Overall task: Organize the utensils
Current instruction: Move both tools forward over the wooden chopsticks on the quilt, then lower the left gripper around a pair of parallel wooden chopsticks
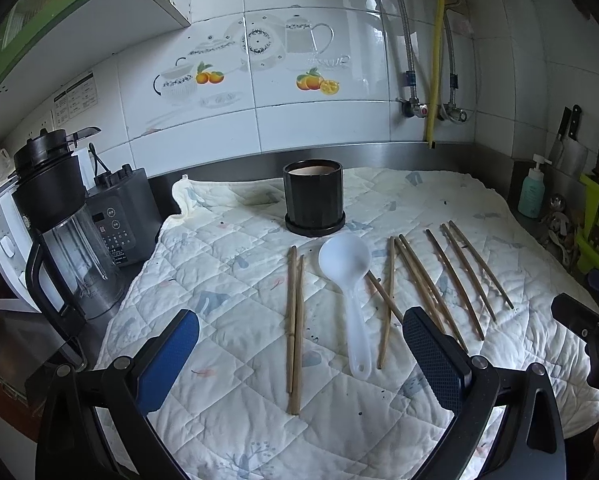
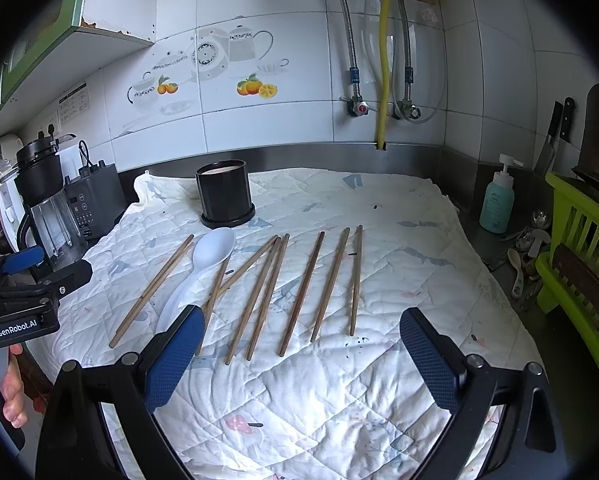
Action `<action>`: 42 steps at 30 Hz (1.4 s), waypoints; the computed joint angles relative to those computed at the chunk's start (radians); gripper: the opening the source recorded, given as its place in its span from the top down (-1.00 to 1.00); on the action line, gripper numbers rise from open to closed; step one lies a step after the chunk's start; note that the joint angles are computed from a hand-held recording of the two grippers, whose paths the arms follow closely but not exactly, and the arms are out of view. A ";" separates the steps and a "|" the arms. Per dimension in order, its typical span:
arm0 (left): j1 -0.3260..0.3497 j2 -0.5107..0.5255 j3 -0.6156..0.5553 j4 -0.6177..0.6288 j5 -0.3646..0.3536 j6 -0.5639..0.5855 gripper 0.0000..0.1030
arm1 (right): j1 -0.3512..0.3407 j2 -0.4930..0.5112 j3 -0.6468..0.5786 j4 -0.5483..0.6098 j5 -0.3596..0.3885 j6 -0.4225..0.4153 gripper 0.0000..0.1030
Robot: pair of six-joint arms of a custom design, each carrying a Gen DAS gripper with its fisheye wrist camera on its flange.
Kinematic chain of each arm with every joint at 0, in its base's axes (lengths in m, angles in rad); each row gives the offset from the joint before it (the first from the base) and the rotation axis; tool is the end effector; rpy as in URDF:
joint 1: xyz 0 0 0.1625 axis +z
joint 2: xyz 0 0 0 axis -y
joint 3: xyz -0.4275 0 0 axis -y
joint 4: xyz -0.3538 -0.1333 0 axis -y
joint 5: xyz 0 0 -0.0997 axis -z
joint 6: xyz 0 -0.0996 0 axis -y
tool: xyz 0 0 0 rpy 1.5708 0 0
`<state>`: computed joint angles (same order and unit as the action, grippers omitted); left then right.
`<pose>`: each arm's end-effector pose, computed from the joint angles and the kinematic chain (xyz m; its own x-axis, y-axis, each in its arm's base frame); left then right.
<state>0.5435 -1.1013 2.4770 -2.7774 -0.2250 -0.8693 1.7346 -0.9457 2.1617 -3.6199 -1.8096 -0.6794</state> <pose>-0.1860 -0.3816 0.1580 -0.6283 -0.2114 -0.7487 0.5636 0.5396 -0.6254 0.1917 -0.4870 0.1861 -0.6990 -0.4059 0.5887 -0.7056 0.5252 -0.4757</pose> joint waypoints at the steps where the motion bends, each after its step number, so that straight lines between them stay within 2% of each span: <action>1: 0.000 0.004 0.003 -0.022 0.000 0.015 -1.00 | -0.001 0.000 0.000 0.000 0.001 0.001 -1.00; 11: 0.018 0.000 0.010 -0.070 0.000 0.049 -1.00 | -0.011 0.002 -0.007 0.008 -0.007 0.008 -1.00; 14: 0.027 -0.009 0.011 -0.028 0.011 0.025 -1.00 | -0.016 0.003 -0.010 0.022 -0.011 0.010 -0.95; 16: 0.037 -0.014 0.011 -0.020 0.005 0.022 -0.94 | -0.019 0.003 -0.013 0.033 -0.011 0.017 -0.92; 20: 0.064 -0.001 0.013 -0.114 -0.023 0.072 -0.78 | -0.020 0.006 -0.020 0.047 -0.013 0.019 -0.86; 26: 0.102 0.038 -0.004 -0.220 -0.056 0.156 -0.75 | -0.027 0.009 -0.032 0.060 -0.022 0.026 -0.84; 35: 0.144 0.034 -0.005 -0.260 -0.095 0.180 -0.67 | -0.033 0.020 -0.054 0.097 -0.034 0.041 -0.77; 40: 0.166 0.034 0.004 -0.274 -0.116 0.197 -0.54 | -0.031 0.031 -0.065 0.109 -0.039 0.040 -0.73; 42: 0.176 0.040 0.005 -0.291 -0.131 0.212 -0.43 | -0.033 0.036 -0.071 0.113 -0.038 0.042 -0.71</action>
